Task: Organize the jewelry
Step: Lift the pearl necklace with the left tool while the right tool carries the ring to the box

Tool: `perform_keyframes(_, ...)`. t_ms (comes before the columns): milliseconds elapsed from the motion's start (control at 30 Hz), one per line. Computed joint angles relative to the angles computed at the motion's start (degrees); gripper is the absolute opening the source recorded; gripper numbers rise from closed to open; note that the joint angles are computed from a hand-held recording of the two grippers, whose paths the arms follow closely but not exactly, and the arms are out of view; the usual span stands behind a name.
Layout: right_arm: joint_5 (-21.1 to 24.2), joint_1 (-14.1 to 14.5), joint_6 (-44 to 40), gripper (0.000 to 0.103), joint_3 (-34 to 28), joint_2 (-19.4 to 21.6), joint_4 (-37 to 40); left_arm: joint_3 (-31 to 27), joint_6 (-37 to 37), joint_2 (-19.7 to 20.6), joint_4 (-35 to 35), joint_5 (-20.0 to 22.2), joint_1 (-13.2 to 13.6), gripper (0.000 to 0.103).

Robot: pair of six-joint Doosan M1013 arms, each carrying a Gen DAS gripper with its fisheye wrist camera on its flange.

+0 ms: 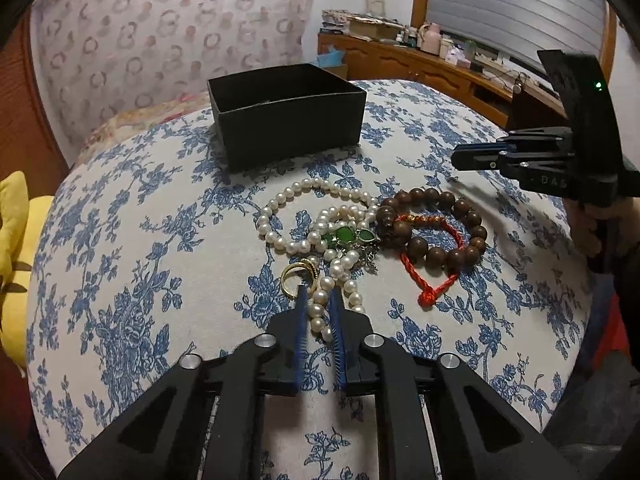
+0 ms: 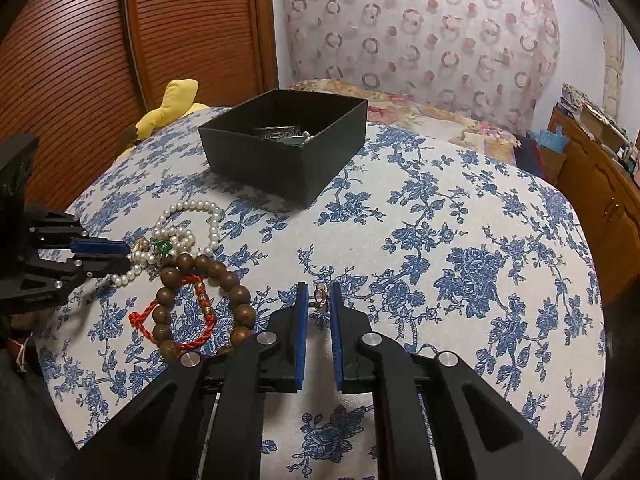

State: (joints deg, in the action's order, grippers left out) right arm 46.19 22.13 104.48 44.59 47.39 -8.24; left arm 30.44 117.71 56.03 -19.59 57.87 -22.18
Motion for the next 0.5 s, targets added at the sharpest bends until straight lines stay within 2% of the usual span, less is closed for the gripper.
perform_keyframes(67,-0.28,-0.04,0.1,0.012,0.32,-0.25,-0.11,-0.77,0.63,0.25,-1.58,0.68,0.16,0.007)
perform_keyframes(267,-0.93,-0.07,0.28,0.012,0.5,-0.55,-0.21,-0.36,0.8,-1.13,-6.03,-3.24,0.74,0.007)
perform_keyframes(500,-1.31,0.09,0.06,0.012,-0.11,-0.53,-0.45,-5.79,1.89,-0.16,-10.16,-3.76,0.88,0.007)
